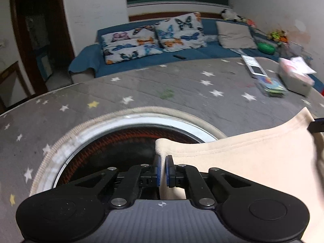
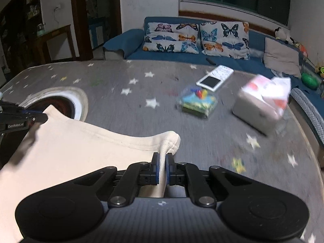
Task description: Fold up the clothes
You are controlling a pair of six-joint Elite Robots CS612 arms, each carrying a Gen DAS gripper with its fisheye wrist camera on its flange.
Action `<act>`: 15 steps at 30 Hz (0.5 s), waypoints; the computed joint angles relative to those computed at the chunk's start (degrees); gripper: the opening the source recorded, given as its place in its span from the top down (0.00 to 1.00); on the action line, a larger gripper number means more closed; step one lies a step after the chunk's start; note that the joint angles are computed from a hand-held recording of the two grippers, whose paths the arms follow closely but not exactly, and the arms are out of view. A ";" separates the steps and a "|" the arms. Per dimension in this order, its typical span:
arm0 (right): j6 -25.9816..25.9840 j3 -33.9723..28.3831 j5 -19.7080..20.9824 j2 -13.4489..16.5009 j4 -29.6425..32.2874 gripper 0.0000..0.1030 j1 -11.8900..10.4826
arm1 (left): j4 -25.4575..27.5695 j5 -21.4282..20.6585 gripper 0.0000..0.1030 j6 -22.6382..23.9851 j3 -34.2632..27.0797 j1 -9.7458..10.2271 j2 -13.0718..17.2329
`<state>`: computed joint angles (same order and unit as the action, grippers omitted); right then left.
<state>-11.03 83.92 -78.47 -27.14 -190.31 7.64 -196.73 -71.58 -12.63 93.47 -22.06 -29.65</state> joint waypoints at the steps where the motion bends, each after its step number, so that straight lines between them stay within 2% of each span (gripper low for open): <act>1: 0.31 -1.20 -0.14 0.52 0.78 0.95 0.18 | 0.95 0.15 0.94 -0.28 -0.74 0.22 0.21; 4: -0.78 -3.75 -0.75 1.64 3.89 0.93 0.68 | 2.94 -1.05 0.90 -1.03 -1.70 1.05 0.26; 7: -1.69 -3.50 -1.41 1.59 3.35 0.90 0.87 | 0.28 -0.79 0.82 -1.49 0.39 1.53 -0.73; 9: -1.93 -1.54 -0.15 0.49 2.10 0.88 0.67 | -1.93 -0.49 0.74 -2.06 2.80 1.91 -1.89; 11: -2.63 0.34 1.72 -0.63 1.21 0.87 0.55 | -4.09 1.03 0.62 -3.21 5.90 2.11 -3.27; 15: -7.41 6.03 8.07 -3.60 -0.55 0.85 0.69 | -9.22 3.90 0.55 -5.77 13.19 2.17 -5.86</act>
